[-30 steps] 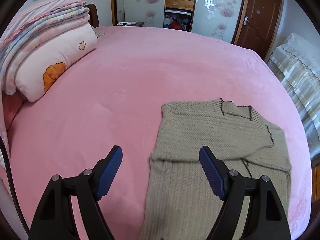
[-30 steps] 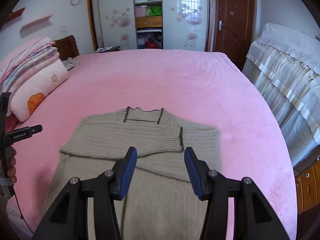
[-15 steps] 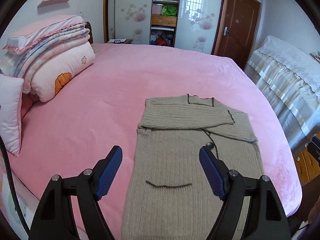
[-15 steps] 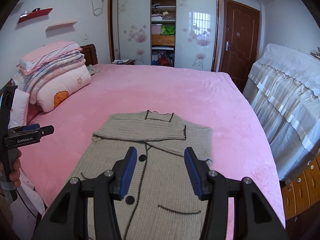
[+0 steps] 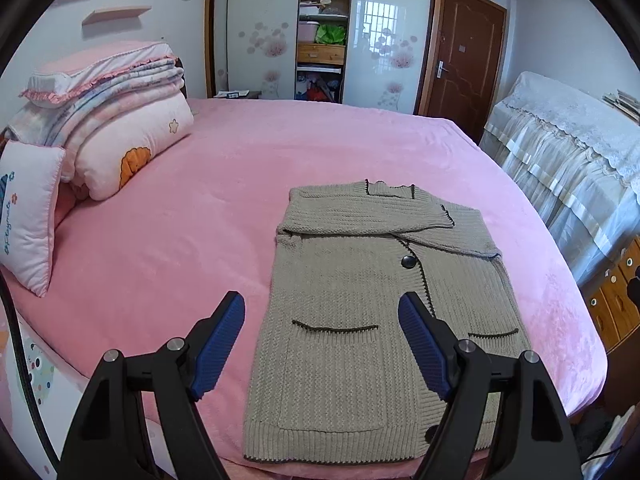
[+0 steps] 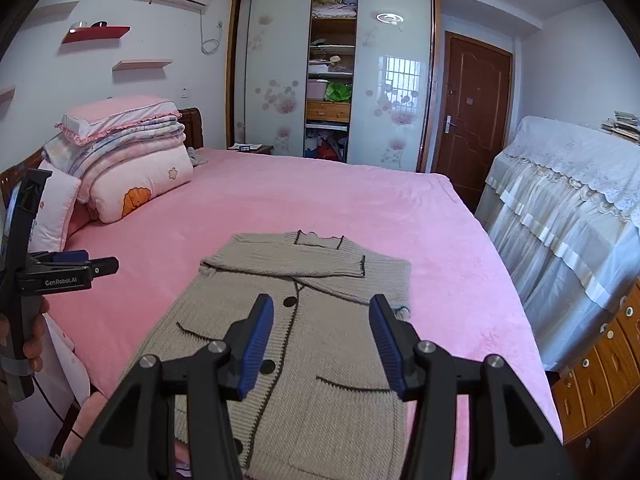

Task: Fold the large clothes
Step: 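Open both grippers and lift them away from the folded cardigan, then lower both grippers to the cardigan hem and grasp it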

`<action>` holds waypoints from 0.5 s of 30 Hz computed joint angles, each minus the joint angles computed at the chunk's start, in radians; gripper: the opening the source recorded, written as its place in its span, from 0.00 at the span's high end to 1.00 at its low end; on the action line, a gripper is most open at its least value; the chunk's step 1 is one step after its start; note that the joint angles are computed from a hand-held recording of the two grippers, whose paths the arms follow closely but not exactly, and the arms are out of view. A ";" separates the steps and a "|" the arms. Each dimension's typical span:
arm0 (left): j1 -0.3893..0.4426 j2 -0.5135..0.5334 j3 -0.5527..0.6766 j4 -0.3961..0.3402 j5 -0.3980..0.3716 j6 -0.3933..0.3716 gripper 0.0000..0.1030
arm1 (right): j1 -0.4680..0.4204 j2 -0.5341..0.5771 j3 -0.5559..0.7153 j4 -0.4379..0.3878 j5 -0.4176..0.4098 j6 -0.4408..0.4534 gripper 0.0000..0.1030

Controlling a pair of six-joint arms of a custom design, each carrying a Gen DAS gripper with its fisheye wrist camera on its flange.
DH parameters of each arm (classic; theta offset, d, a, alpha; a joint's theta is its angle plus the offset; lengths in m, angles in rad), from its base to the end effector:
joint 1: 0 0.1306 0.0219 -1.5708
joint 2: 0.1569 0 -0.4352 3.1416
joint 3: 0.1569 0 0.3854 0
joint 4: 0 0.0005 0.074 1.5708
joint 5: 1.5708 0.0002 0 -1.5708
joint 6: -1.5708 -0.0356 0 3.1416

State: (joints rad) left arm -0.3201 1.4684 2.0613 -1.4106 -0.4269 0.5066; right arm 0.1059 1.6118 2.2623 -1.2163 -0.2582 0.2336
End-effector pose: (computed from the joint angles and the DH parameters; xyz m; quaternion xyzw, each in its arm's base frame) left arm 0.4201 -0.1243 0.7027 -0.1622 0.8976 0.0360 0.4082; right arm 0.5018 0.0620 0.7324 -0.2079 0.8461 0.0821 0.4838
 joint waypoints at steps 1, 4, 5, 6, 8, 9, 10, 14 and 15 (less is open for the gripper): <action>-0.004 -0.003 -0.007 -0.003 -0.008 -0.002 0.24 | -0.001 -0.010 -0.019 0.011 0.003 -0.003 0.48; -0.013 -0.035 -0.067 0.032 -0.015 -0.004 0.24 | -0.006 -0.052 -0.092 0.053 0.010 -0.009 0.48; -0.015 -0.047 -0.090 0.047 -0.015 -0.002 0.24 | -0.006 -0.069 -0.123 0.078 0.015 -0.007 0.48; -0.019 -0.060 -0.115 0.064 -0.014 -0.003 0.24 | -0.007 -0.086 -0.153 0.104 0.020 -0.003 0.48; -0.029 -0.085 -0.163 0.098 -0.021 -0.013 0.24 | 0.000 -0.125 -0.224 0.171 0.029 -0.002 0.48; -0.038 -0.096 -0.183 0.105 -0.032 -0.018 0.24 | -0.002 -0.151 -0.270 0.216 0.018 -0.001 0.48; -0.046 -0.107 -0.205 0.114 -0.033 -0.026 0.24 | -0.003 -0.169 -0.305 0.251 0.018 0.001 0.48; -0.041 -0.163 -0.311 0.169 0.082 -0.053 0.24 | -0.001 -0.207 -0.397 0.285 0.019 0.055 0.48; -0.034 -0.170 -0.331 0.161 0.114 -0.052 0.24 | -0.004 -0.208 -0.408 0.272 0.009 0.067 0.48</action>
State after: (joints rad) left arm -0.3536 1.2986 1.7305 -1.2497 -0.3130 0.4550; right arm 0.1017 1.4033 1.8544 -0.9440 -0.2495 0.3006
